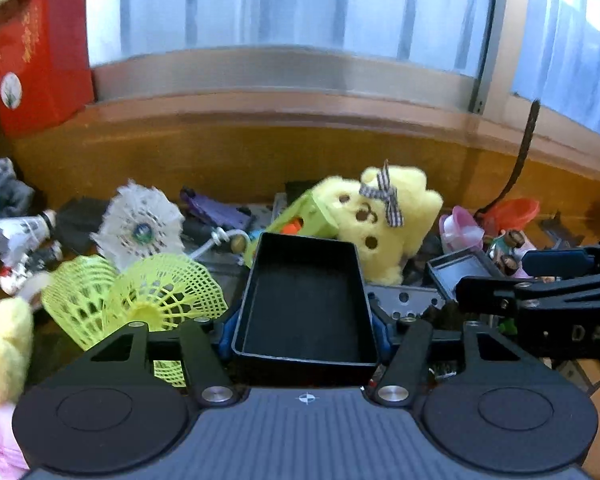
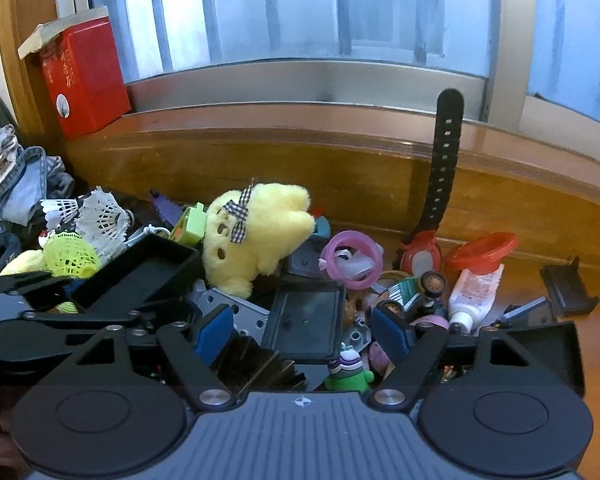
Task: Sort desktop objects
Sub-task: 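Grasp the small black rectangular tray with the left gripper while the right gripper grasps the dark plate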
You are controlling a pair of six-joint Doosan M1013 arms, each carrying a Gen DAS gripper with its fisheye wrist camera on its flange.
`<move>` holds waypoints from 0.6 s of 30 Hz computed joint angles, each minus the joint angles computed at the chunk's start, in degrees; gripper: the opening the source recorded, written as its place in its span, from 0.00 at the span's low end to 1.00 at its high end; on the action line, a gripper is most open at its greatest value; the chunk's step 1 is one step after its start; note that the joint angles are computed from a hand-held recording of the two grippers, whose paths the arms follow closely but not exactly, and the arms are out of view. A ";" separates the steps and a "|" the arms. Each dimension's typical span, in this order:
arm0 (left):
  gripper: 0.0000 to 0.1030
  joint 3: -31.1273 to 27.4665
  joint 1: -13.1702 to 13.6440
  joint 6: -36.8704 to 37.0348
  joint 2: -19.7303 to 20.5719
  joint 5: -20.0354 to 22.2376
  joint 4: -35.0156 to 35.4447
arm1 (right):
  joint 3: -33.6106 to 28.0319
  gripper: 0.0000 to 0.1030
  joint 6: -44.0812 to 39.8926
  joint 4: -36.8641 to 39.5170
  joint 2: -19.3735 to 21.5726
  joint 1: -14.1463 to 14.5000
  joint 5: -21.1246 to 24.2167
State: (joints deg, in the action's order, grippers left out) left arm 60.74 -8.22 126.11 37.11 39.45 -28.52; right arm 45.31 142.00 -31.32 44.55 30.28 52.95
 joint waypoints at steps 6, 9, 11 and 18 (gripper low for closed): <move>0.58 1.05 0.51 0.68 -0.84 -0.98 -0.61 | -3.22 0.75 1.08 0.54 1.90 -0.26 2.91; 0.59 1.07 0.63 1.93 -0.70 -0.77 -1.88 | -6.69 0.75 -0.03 2.29 3.91 -0.51 4.93; 0.58 0.89 0.88 2.15 -0.51 -0.02 -2.89 | -8.90 0.72 -0.75 3.83 5.14 -0.65 5.67; 0.57 1.44 1.47 2.80 -0.73 0.46 -4.86 | -5.99 0.72 4.41 0.07 3.53 -0.03 4.38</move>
